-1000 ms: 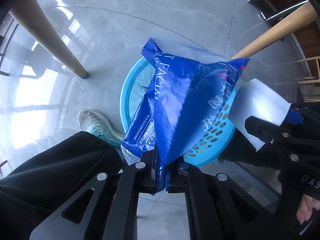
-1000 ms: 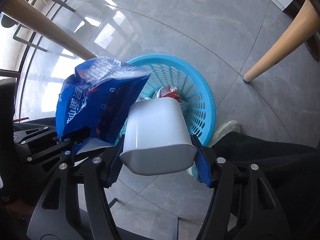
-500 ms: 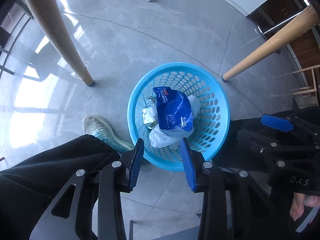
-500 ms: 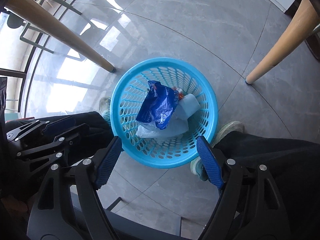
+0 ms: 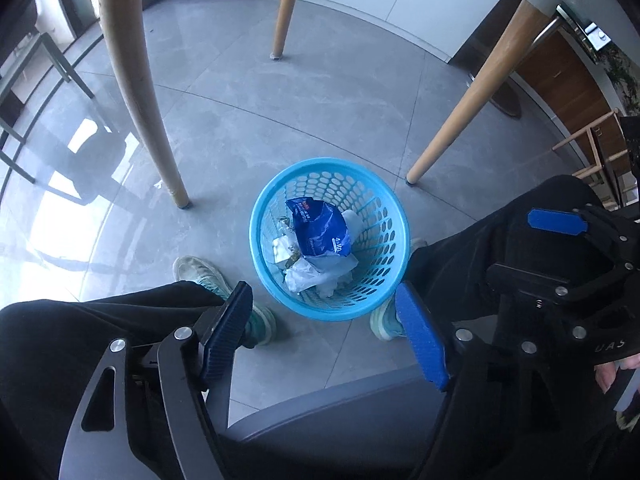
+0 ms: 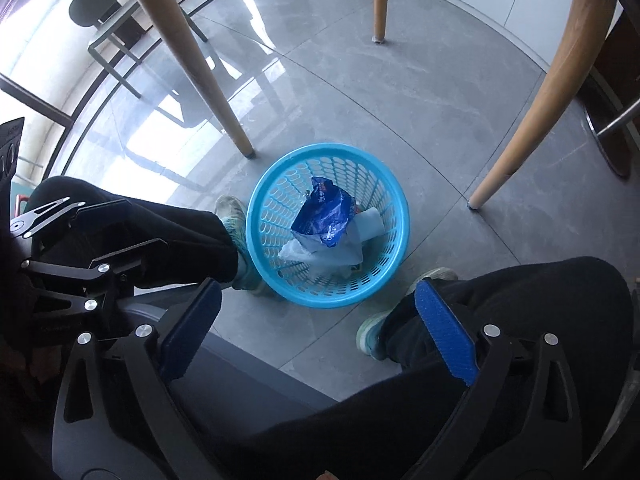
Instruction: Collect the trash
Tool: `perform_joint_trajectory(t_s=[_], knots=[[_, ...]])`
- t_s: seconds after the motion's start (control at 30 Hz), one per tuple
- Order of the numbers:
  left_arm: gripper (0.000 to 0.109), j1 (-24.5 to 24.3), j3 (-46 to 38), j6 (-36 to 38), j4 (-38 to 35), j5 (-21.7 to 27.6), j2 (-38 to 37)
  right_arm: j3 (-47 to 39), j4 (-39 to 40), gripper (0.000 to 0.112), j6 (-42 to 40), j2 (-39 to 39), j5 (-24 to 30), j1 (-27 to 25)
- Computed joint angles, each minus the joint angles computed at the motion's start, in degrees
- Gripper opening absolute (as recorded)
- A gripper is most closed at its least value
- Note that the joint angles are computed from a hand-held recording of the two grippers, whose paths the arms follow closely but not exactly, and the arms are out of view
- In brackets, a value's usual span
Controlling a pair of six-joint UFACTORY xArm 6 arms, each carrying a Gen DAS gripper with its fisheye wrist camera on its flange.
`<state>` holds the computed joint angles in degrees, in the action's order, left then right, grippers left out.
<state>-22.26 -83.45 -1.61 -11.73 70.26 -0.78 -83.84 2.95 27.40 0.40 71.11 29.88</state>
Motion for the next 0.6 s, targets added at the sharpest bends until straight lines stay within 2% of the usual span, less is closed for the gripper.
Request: perform_joint_trajectory(t_s=[0.13,0.17,0.33,0.6], knots=[[0.095,-0.7,2.2,-0.2,1.3,-1.7,-3.0,3.7,-0.3,0.094,0.2,-4.6,-1.3,0.8],[0.096,-0.7,2.6,-0.3,1.5,-2.0,-3.3,4.1,-0.6,0.094,0.3,-5.4,-1.4,1.1],[0.097,-0.6,2.1,0.1,1.4,-0.5,-2.9,5.3,-0.8,0.094,0.2,-6.7,-2.2,1.3],[0.097,-0.3,2.6,0.8,0.5,-0.8,-3.5,5.1,1.2,0.094,-0.5,-6.3,-2.2,0.9]])
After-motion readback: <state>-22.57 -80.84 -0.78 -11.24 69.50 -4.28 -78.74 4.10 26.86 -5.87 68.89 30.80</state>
